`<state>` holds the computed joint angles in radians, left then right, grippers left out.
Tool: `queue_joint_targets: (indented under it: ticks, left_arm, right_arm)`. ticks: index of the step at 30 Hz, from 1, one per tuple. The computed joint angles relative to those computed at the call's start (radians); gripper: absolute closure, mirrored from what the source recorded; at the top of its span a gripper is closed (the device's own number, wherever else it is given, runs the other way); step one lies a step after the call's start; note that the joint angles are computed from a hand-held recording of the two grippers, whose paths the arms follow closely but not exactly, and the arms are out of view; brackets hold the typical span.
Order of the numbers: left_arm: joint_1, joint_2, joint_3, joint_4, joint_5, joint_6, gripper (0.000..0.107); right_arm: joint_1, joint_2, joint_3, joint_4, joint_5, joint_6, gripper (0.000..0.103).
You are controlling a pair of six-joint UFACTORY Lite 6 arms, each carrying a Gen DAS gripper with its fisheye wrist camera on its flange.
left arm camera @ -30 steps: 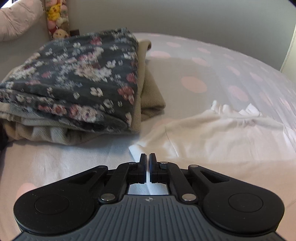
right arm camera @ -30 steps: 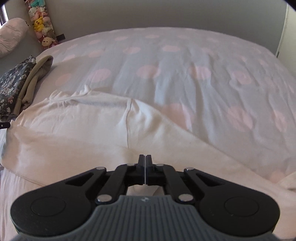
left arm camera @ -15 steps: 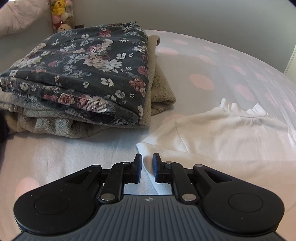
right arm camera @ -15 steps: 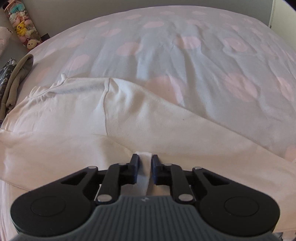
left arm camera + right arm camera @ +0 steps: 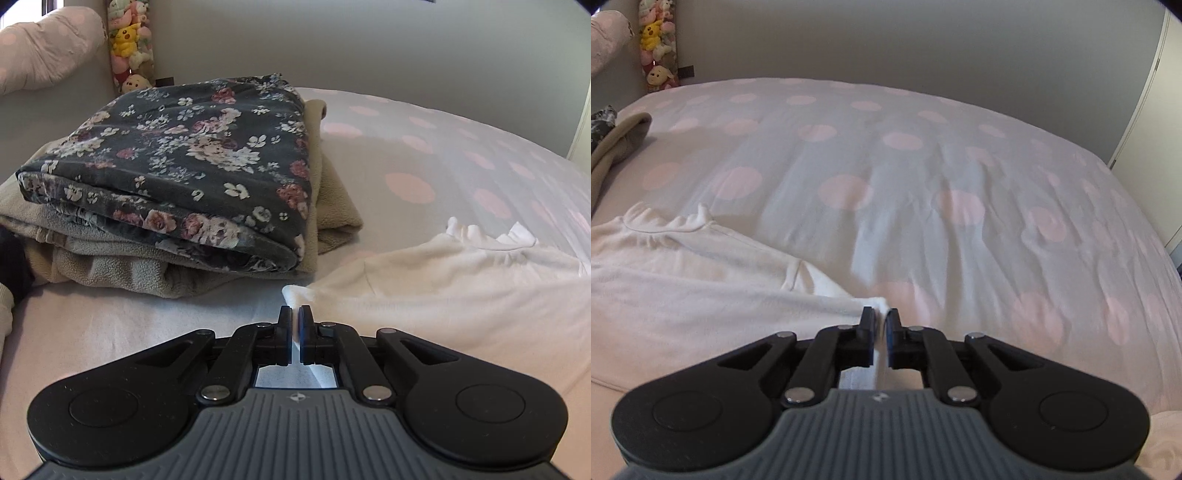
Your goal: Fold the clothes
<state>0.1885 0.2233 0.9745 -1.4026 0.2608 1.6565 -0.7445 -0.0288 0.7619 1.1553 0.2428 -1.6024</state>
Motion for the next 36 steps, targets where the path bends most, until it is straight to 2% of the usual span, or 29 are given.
queue_joint_targets:
  ticks: [3,6,7,11,13,15,17,19,23,27,32,36]
  left_arm:
    - [0.002,0.03,0.007,-0.056,0.006,0.061,0.105]
    - [0.008,0.047,0.005,-0.116,0.028,0.12,0.104]
    - [0.012,0.043,-0.001,-0.137,0.033,0.134,0.1]
    - [0.051,-0.021,-0.059,-0.174,0.072,0.182,0.088]
    - [0.078,-0.07,-0.093,-0.08,0.101,0.104,0.087]
    - [0.1,-0.13,-0.13,0.035,0.123,0.008,0.087]
    - [0.117,-0.204,-0.172,0.162,0.143,-0.087,0.086]
    - [0.128,-0.294,-0.222,0.276,0.159,-0.166,0.081]
    - [0.154,-0.474,-0.309,0.466,0.214,-0.296,0.072]
    - [0.196,-0.616,-0.365,0.579,0.307,-0.374,0.067]
    - [0.213,-0.73,-0.425,0.683,0.36,-0.456,0.067]
    - [0.202,-0.797,-0.453,0.738,0.385,-0.524,0.067]
  right_arm:
    - [0.031,0.123,0.034,0.14,-0.076,-0.096,0.096]
    - [0.003,0.168,0.043,0.245,-0.067,-0.177,0.092]
    - [-0.016,0.166,0.04,0.253,-0.051,-0.183,0.09]
    - [-0.13,0.09,0.0,0.095,0.051,-0.083,0.089]
    - [-0.198,0.043,-0.02,0.023,0.107,-0.051,0.084]
    - [-0.299,-0.009,-0.035,-0.072,0.185,-0.017,0.069]
    - [-0.412,-0.053,-0.031,-0.157,0.269,-0.005,0.068]
    - [-0.539,-0.075,0.004,-0.226,0.355,-0.015,0.068]
    - [-0.808,-0.035,0.177,-0.308,0.544,-0.052,0.065]
    - [-1.044,0.098,0.447,-0.361,0.717,-0.076,0.063]
    - [-1.222,0.335,0.824,-0.423,0.854,-0.036,0.063]
    - [-1.292,0.534,1.103,-0.464,0.914,0.022,0.063]
